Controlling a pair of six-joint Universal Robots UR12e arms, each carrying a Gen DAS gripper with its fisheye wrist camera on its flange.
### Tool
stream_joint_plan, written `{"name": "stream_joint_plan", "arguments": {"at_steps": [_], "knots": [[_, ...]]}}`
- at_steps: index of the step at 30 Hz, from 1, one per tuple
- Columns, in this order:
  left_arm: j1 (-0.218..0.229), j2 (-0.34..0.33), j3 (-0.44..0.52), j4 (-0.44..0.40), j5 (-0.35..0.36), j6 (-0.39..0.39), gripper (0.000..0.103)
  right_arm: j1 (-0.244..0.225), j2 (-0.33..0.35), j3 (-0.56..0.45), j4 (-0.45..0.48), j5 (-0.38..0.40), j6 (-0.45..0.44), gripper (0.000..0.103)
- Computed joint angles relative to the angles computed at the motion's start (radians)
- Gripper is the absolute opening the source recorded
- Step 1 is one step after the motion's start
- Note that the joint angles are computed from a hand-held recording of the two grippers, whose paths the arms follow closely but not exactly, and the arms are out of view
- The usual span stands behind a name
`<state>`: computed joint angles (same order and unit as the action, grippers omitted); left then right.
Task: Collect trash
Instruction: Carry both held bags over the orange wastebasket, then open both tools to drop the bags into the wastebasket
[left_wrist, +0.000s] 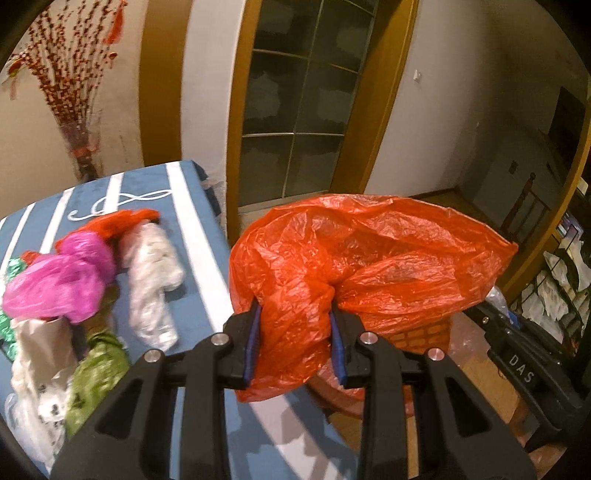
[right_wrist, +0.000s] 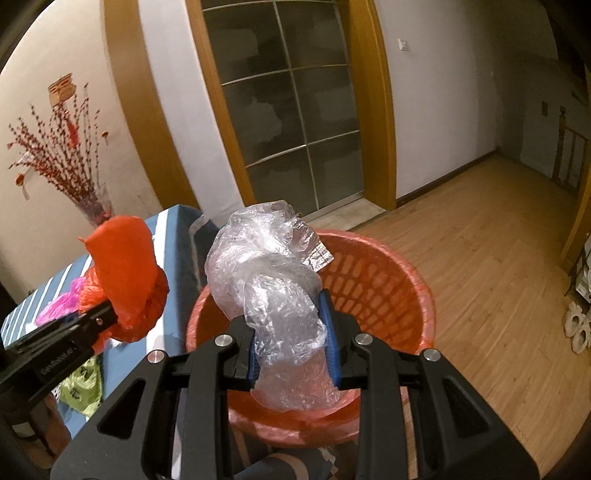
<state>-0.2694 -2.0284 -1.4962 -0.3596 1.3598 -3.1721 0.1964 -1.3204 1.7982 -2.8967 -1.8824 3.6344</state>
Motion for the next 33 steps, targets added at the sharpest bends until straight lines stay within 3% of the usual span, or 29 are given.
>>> {"name": "stream_joint_plan", "arguments": {"at_steps": [11,16,20,27,33], "knots": [[-0.025,-0.058,0.072,-0.06,-0.018,0.011,0.032,-0.038,0.005,0.006,0.0,0.018,0.031,0.027],[-0.033,-0.083,0.104,-0.102,-0.015,0.02,0.039,-0.052,0.009,0.007,0.016,0.038,0.039,0.029],[-0.036,-0.09,0.108,-0.115,-0.004,0.023,0.05,-0.056,0.011,0.007,0.025,0.042,0.048,0.04],[-0.036,-0.091,0.105,-0.127,0.019,0.028,0.058,-0.054,0.006,0.015,0.028,0.038,0.043,0.053],[-0.029,-0.057,0.059,-0.087,0.062,0.029,0.071,-0.044,0.0,0.018,0.024,0.016,0.039,0.065]]}}
